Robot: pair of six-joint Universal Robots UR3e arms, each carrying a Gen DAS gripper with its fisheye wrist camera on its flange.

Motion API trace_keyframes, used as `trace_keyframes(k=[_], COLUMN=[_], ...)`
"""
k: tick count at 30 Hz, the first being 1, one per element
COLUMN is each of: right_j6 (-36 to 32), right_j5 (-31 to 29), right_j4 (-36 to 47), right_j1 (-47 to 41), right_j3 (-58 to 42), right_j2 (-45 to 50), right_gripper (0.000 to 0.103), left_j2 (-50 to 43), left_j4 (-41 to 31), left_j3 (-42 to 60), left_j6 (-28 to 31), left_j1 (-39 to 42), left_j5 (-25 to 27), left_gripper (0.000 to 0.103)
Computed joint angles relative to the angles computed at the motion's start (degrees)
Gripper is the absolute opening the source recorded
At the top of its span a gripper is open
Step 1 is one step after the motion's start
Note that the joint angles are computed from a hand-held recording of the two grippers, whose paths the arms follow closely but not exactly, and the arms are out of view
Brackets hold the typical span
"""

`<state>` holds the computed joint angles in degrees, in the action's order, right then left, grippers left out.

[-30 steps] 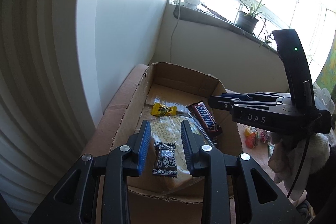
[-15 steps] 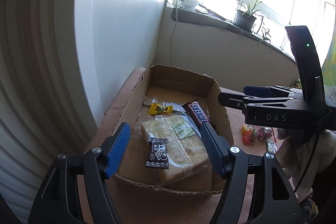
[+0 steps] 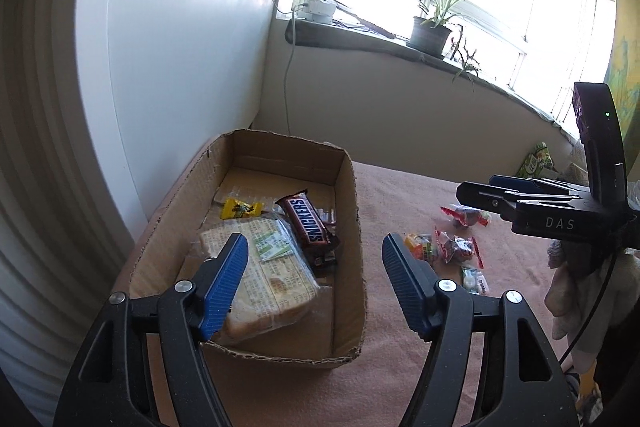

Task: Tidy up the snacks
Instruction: 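Grasp the red-edged seed bag with the right tool while the left tool grasps the round yellow-green packet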

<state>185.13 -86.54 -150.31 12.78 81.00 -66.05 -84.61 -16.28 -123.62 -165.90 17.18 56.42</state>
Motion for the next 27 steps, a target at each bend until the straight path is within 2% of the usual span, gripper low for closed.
trace_keyframes(k=[9, 15, 17, 19, 21, 27], right_j6=[-3.34, -6.05, -6.84, -7.49, -7.91, -11.46], right_j5=[2.26, 5.42, 6.78, 8.53, 9.84, 13.56], right_j4=[-4.76, -8.05, -8.99, -9.31, -9.94, -10.59], right_j1=[-7.06, -12.66, -14.59, -16.33, -17.2, -18.07], right_j3=[18.12, 29.58, 32.97, 34.68, 35.21, 32.24], right_j2=[-10.66, -15.24, -16.3, -16.35, -15.6, -12.5], right_gripper=[0.083, 0.083, 0.075, 0.063, 0.058, 0.057], left_j2=[-3.06, -8.74, -11.35, -14.2, -16.68, -22.9], left_j4=[1.38, 2.63, 2.5, 2.03, 1.52, 1.15], left_j3=[1.38, 4.78, 6.73, 9.14, 11.26, 16.27], left_j6=[-2.68, -4.56, -5.27, -6.34, -7.18, -9.04], left_j1=[-8.61, -16.25, -18.49, -20.39, -21.94, -25.12], left_j5=[1.72, 4.69, 5.61, 6.41, 7.3, 10.0], left_gripper=[0.069, 0.056, 0.05, 0.044, 0.042, 0.041])
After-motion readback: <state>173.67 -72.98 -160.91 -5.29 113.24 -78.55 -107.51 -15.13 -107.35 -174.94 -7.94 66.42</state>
